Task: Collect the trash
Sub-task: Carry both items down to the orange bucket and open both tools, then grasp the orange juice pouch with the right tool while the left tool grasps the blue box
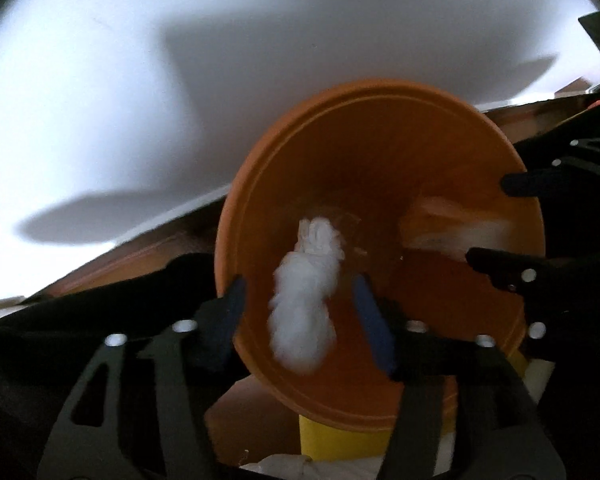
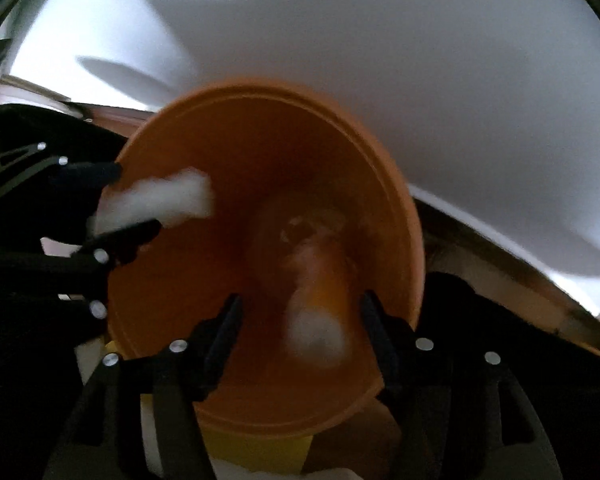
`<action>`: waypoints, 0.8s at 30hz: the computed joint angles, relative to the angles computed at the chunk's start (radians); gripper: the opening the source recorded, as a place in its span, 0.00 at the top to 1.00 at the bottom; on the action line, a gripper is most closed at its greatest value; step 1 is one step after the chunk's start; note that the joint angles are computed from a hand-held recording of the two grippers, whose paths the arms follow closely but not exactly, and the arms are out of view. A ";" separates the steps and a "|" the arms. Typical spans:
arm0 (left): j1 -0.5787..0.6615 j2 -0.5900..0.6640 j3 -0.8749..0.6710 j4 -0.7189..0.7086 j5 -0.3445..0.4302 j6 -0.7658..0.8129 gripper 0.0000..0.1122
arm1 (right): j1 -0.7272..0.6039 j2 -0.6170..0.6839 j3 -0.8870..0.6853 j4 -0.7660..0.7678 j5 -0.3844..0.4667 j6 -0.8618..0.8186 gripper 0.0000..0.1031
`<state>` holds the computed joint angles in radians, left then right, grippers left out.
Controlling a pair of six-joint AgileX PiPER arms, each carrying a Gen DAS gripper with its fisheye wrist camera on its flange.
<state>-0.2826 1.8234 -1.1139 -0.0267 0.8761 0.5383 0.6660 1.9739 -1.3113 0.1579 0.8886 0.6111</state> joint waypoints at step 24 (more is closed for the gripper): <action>0.386 -0.277 -0.384 -0.453 0.308 0.306 0.23 | -0.124 -0.478 -0.249 -0.236 0.156 0.202 0.19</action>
<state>0.1039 1.5461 -1.4978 -0.4795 1.1839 0.8441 0.5425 1.4958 -1.5602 -0.0785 1.0450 0.8133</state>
